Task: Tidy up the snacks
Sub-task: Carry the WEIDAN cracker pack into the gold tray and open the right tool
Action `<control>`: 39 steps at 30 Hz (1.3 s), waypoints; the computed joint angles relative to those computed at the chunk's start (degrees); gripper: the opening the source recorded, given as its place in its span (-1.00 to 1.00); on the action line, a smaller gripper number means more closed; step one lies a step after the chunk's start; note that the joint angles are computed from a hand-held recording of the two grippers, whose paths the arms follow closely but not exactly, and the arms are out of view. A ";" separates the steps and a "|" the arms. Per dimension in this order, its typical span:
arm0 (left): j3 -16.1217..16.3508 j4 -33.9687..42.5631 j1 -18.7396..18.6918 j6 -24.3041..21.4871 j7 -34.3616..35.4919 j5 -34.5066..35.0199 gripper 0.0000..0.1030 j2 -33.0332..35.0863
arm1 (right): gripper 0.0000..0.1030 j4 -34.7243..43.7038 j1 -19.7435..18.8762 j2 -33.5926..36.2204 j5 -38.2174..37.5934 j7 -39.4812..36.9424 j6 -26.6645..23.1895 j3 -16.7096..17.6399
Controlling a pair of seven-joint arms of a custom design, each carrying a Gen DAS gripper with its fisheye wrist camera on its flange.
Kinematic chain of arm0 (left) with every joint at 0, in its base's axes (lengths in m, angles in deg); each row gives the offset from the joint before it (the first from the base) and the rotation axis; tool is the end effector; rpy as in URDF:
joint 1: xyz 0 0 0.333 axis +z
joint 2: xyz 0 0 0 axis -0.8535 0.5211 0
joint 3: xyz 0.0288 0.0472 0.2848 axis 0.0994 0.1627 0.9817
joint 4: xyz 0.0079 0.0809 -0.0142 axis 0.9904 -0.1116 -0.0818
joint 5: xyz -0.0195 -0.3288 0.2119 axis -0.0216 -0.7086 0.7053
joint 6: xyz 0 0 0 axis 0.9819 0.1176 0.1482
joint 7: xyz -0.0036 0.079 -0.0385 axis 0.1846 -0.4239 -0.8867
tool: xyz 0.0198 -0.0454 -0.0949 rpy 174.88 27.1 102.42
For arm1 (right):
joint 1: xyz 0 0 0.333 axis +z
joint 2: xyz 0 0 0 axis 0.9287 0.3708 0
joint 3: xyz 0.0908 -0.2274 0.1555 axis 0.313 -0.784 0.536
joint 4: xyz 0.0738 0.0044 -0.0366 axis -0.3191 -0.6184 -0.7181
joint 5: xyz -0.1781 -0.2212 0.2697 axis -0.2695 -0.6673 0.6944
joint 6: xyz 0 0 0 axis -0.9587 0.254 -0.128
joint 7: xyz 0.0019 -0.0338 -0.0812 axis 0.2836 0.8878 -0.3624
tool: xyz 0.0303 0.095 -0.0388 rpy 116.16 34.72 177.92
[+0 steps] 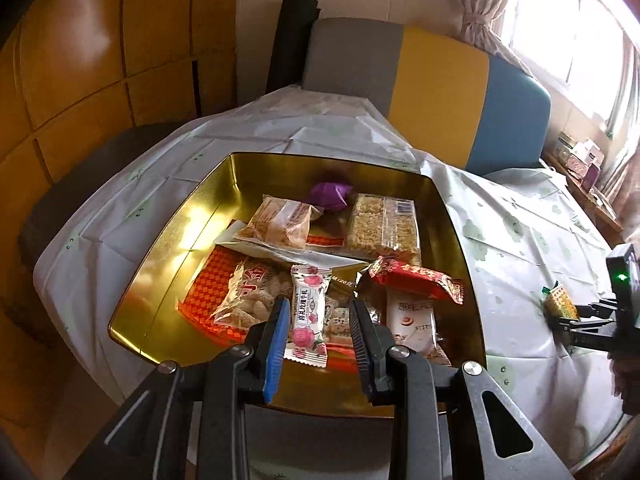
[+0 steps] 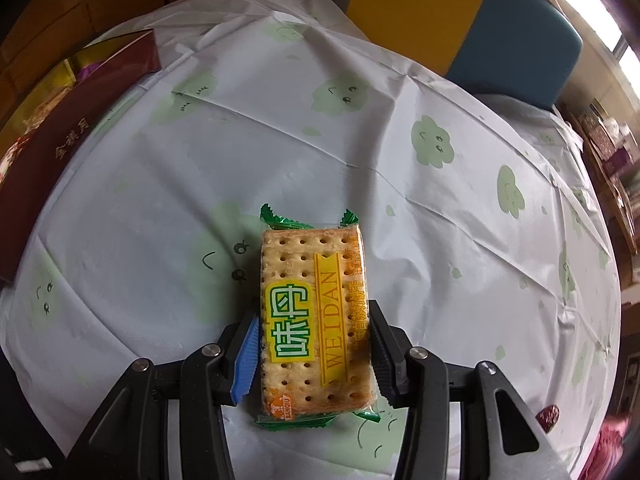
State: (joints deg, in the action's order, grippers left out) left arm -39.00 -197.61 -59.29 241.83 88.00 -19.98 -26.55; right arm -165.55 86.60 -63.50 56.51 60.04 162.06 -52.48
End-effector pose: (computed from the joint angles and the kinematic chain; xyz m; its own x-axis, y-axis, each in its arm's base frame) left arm 0.4793 -0.1239 0.4493 -0.0901 -0.9923 0.0844 -0.7294 0.0081 -0.6841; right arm 0.4831 0.2160 0.4052 0.0988 -0.9858 0.1361 -0.9308 -0.1399 -0.3378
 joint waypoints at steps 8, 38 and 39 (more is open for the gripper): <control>1.60 -1.11 -1.99 1.11 2.32 -2.99 -0.39 -0.68 | -0.06 6.05 0.86 3.94 -5.53 9.35 -7.96 0.91; -2.28 -1.96 5.05 2.99 -3.18 -0.24 -0.39 -0.95 | -0.06 12.29 3.24 7.58 11.54 2.98 10.31 1.70; -3.04 -1.87 6.55 3.11 -4.79 0.91 -0.39 -1.06 | -0.06 13.61 3.86 8.25 13.24 2.21 10.47 2.23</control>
